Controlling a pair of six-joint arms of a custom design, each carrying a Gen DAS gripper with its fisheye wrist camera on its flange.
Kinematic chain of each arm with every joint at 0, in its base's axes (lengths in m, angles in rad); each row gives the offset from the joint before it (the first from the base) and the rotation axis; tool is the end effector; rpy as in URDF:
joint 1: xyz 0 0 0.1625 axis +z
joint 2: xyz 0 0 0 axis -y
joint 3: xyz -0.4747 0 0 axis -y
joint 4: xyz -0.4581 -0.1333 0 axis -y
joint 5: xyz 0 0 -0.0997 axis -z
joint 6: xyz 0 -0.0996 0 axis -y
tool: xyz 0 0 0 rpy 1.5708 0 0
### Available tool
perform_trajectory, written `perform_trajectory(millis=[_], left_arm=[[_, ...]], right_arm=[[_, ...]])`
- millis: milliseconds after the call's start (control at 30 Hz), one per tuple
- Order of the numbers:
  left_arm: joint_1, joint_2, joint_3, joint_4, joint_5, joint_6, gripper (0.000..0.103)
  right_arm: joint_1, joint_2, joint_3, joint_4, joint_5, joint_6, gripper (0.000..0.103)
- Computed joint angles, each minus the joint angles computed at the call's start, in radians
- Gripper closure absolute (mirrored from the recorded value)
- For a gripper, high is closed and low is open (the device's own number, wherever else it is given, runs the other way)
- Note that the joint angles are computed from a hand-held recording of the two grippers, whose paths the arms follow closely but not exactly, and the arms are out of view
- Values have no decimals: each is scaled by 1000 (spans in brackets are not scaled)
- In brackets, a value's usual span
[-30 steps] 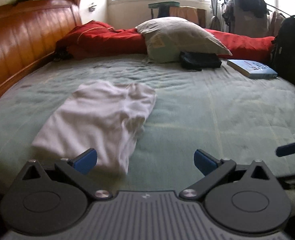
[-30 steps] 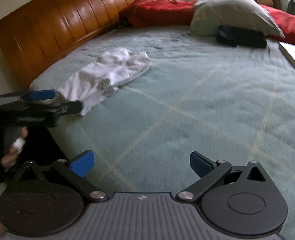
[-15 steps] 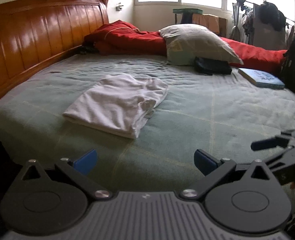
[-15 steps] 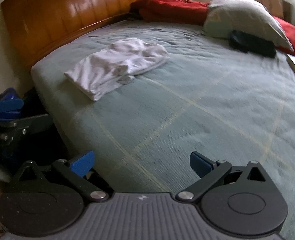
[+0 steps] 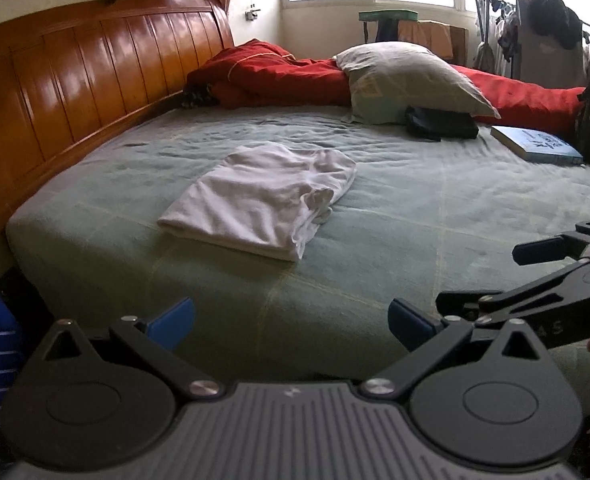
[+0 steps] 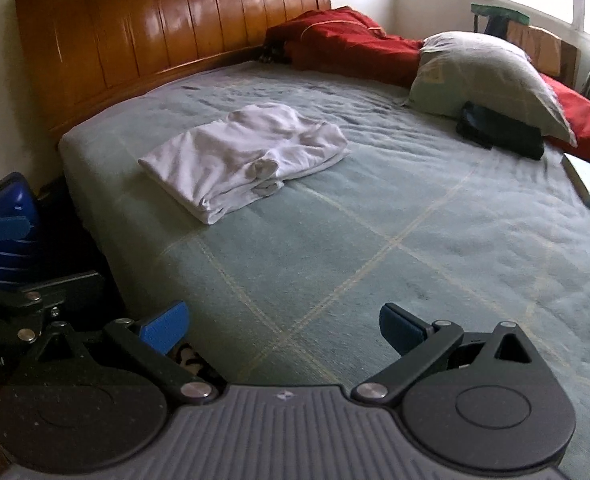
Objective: Fold clothes
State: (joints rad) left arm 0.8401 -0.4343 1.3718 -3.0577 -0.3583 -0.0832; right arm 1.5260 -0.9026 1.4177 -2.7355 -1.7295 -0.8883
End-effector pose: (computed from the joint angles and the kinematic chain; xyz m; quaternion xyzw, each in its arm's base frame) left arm -0.3685 -0.7507 0.0152 0.1051 0.7991 -0.4218 0.4154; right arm 0.0802 -0.8361 0.2914 0.3637 -0.8723 0.2503 0.2102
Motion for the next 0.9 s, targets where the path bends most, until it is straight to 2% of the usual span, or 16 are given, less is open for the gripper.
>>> perform_trajectory(millis=[333, 900], left_arm=[[-3, -7, 13, 30, 2, -31, 1], [2, -19, 25, 23, -18, -43, 1]], right_arm=[[0, -16, 34, -64, 10, -1, 0], [1, -14, 35, -68, 16, 6, 0]])
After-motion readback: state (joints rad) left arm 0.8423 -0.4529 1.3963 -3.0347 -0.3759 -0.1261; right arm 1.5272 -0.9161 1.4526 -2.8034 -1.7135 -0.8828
